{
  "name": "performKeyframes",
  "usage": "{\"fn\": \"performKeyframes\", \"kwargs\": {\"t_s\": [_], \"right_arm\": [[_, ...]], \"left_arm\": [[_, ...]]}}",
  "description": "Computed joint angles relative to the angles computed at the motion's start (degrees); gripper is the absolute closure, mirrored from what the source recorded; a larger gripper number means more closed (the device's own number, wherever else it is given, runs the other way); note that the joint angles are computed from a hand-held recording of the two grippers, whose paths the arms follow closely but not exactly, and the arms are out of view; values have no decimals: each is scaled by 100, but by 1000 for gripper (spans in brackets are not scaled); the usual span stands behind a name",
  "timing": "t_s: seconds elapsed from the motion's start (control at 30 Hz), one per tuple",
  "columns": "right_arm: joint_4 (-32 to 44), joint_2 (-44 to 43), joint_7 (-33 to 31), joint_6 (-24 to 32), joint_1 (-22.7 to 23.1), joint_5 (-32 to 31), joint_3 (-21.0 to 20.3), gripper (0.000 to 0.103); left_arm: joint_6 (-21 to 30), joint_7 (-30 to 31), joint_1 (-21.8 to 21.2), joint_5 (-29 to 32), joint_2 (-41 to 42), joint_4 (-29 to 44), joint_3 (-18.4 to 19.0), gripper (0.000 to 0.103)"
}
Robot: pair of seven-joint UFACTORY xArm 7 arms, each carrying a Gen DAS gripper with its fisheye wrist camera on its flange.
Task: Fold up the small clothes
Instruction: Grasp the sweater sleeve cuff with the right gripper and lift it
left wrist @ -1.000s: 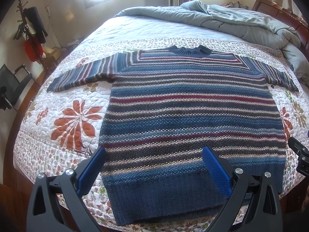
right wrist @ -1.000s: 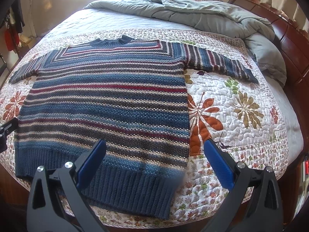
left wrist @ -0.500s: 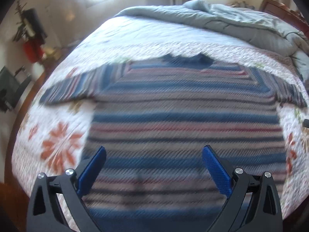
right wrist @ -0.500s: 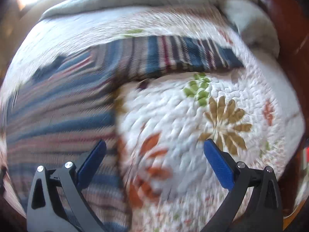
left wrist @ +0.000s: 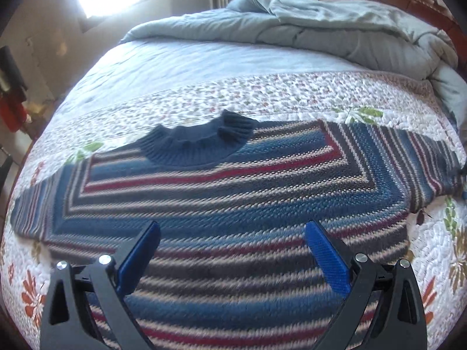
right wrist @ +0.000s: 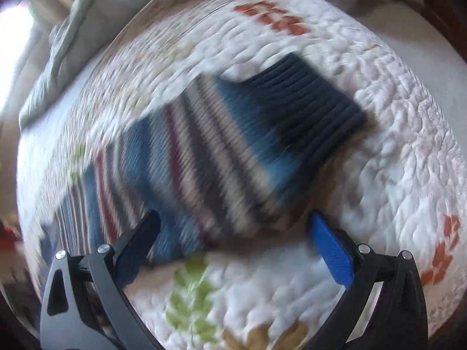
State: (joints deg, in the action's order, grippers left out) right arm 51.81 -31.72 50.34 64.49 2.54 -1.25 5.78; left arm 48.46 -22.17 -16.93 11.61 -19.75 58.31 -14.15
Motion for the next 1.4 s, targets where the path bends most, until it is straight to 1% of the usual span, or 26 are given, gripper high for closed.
{"fn": "performKeyframes", "kwargs": {"t_s": [0.07,0.17,0.2,0.23,0.27,0.3,0.33,0.37,0.4,0.47,0.53,0.6,0.67,0.73,0.8,0.83,0.87,0.9,0.93,0.97,1.07,1.13,1.2,1.27,1.3,1.4], "right_arm": [[-6,25,-84,-39,-56,-43,-86,3],[16,111,-200,-172,-100,-121,-96,12],[45,172,-214,-151,-128,-153,-102,21],[163,289,-143,31,-179,-326,14,32],[257,421,-194,69,-223,-500,28,38],[302,472,-216,58,-222,-620,64,56],[281,442,-270,-7,-195,-707,82,79],[235,379,-304,-114,-165,-698,58,90],[174,285,-295,-256,-138,-608,13,91],[229,133,-92,-231,-216,-780,139,91],[463,143,-4,-230,-211,-1060,380,91],[884,355,-46,-265,-36,-1189,624,91],[1594,897,-303,-251,278,-1442,1015,91],[2250,1487,-384,-100,590,-1829,1425,91],[3024,2353,-428,55,964,-2255,1864,90],[3280,2661,-435,104,1140,-2365,1969,89],[3575,3039,-489,151,1342,-2468,2074,82],[3878,3424,-631,248,1592,-2521,2108,71],[4251,3890,-911,341,1872,-2386,2138,53],[4402,4117,-1038,304,1912,-2204,2270,50],[4044,3933,-1626,-223,1867,-818,2275,50],[3684,3485,-1662,-477,1844,-448,2091,48],[3214,2894,-1548,-687,1792,-267,1787,48],[2881,2453,-1274,-632,1774,-513,1525,48],[2822,2412,-1156,-624,1797,-619,1443,47],[2258,1945,-1094,-739,1825,-218,964,46]], "left_arm": [[-104,-100,43,142,204,31,-53,4],[-101,-291,46,217,539,182,-54,4],[-98,-349,29,224,633,232,-43,4],[-97,-434,16,249,728,292,-37,4],[-115,-533,1,301,809,350,-36,4],[-126,-581,-20,343,873,405,-23,4],[-139,-623,-49,388,936,468,-19,4],[-135,-632,-81,412,983,520,-5,4],[-136,-625,-109,422,1009,551,16,4],[-174,-616,-140,464,987,539,57,4],[-210,-557,-127,468,861,436,119,4],[-231,-479,-72,441,686,307,194,4],[-211,-406,46,466,483,171,263,4],[-191,-352,210,527,246,17,334,4],[-177,-324,370,588,88,-82,356,4],[-134,-296,472,618,-24,-149,397,4],[-98,-260,539,600,-83,-183,418,4],[-51,-222,612,573,-141,-214,452,4],[-19,-187,666,546,-187,-243,466,4],[21,-152,719,518,-224,-266,481,4],[42,-36,820,397,-323,-346,525,4],[18,2,823,258,-320,-365,520,4],[31,85,747,-9,-272,-346,539,4],[62,262,554,-510,-155,-282,599,4],[75,380,447,-794,-77,-233,644,4],[280,979,18,-2089,338,80,861,4]]}}
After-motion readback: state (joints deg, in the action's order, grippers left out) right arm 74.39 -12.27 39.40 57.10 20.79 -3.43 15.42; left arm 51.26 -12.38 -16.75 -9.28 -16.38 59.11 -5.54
